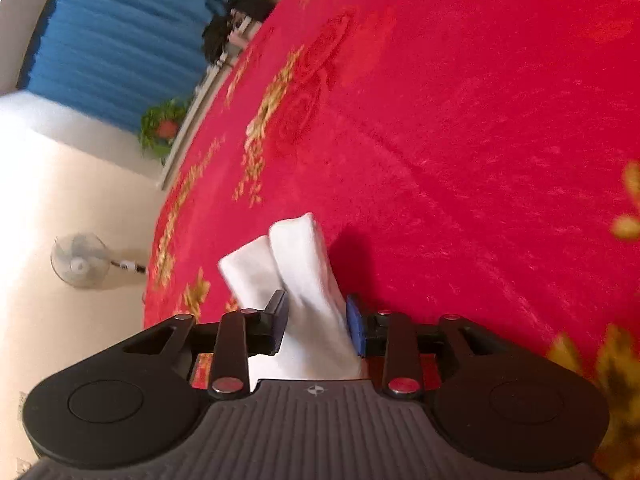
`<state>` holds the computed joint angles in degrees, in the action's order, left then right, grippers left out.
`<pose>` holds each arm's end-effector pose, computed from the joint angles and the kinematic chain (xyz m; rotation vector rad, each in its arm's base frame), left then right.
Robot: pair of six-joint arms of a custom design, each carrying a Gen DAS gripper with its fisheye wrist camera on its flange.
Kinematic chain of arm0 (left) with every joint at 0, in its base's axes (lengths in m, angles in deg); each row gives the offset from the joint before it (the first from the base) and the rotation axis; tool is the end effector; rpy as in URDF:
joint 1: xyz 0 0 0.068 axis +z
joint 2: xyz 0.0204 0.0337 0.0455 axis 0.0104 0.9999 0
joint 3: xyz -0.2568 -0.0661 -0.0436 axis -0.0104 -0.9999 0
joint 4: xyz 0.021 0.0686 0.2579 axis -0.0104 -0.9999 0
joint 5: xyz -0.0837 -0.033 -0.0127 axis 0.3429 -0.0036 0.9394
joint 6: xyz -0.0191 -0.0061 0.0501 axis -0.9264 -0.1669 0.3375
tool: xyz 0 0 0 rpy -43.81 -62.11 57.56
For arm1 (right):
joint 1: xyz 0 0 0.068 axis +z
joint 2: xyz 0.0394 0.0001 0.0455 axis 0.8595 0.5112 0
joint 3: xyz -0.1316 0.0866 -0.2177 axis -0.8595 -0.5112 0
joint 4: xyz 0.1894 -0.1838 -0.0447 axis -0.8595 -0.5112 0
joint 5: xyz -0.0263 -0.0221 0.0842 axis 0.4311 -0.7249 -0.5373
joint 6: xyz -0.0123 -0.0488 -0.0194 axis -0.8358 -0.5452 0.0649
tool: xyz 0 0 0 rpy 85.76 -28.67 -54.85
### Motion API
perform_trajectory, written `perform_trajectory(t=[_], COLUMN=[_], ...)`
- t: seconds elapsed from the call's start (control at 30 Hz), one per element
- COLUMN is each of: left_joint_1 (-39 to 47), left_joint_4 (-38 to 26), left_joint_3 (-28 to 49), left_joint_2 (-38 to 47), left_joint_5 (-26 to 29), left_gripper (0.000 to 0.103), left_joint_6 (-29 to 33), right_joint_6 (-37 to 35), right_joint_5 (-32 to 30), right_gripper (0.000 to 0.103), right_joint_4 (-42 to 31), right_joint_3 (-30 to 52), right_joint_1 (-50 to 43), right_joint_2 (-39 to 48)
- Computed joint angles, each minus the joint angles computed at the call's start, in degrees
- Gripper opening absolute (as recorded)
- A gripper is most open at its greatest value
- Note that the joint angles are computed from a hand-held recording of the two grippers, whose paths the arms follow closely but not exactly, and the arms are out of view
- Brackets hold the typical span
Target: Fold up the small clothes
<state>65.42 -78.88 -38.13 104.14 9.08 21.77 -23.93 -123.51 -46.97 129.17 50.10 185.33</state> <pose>0.1101 0.2067 0.0618 -0.3192 2.5523 0.2930 0.3565 -0.0352 0.0077 0.6276 2.2952 1.0194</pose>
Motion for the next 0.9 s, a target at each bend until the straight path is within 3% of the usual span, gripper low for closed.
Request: perform_trajectory(t=[0.07,0.13,0.2,0.3,0.37,0.4,0.43,0.47,0.53,0.6,0.7,0.8,0.87,0.9], left_joint_1=[0.0,0.1,0.3,0.5,0.4,0.3,0.3,0.4,0.5,0.7,0.6,0.1,0.0,-0.1], left_joint_4=[0.2,0.1,-0.6,-1.4,-1.4,-1.4,-1.6,-1.8,-1.9,-1.6,-1.0,0.0,0.4,0.7], left_joint_3=[-0.1,0.1,0.6,1.0,1.1,1.2,1.2,1.4,1.4,1.2,0.7,0.2,0.0,-0.1], left_joint_2=[0.1,0.3,0.5,0.5,0.6,0.6,0.6,0.6,0.6,0.5,0.4,0.3,0.4,0.4], left_joint_5=[0.1,0.3,0.6,0.9,0.9,0.9,0.9,0.9,1.1,1.2,1.1,0.6,0.4,0.4], left_gripper=[0.024,0.024,0.024,0.024,0.024,0.024,0.024,0.024,0.024,0.024,0.024,0.024,0.024,0.024], left_joint_6=[0.1,0.3,0.3,0.5,0.5,0.5,0.6,0.6,0.6,0.9,1.0,0.6,0.6,0.6], right_joint_6=[1.0,2.8,2.2,0.6,-5.9,-9.5,-10.3,-9.0,-4.0,1.9,6.7,5.1,4.7,6.1], right_joint_5=[-0.4,-1.2,-0.4,12.6,30.5,37.5,41.0,40.8,35.9,26.8,15.4,11.2,8.4,8.9], right_gripper=[0.033,0.006,0.004,0.004,0.004,0.005,0.006,0.009,0.009,0.010,0.012,0.023,0.022,0.015], right_joint_4=[-0.5,0.2,4.5,24.9,42.0,46.2,44.1,38.5,20.0,14.4,15.9,16.2,14.5,13.7], right_joint_3=[2.2,2.6,-0.7,-12.9,-23.8,-26.9,-27.9,-27.0,-21.9,-18.8,-14.5,-10.9,-9.1,-6.7], right_joint_1=[0.0,-0.2,-0.3,2.0,6.4,8.7,9.8,9.6,6.7,1.3,-4.9,-7.4,-10.7,-10.0], right_joint_2=[1.5,1.6,-1.7,-10.4,-14.7,-15.1,-15.7,-16.3,-15.8,-11.0,-3.7,-1.4,-0.8,0.5])
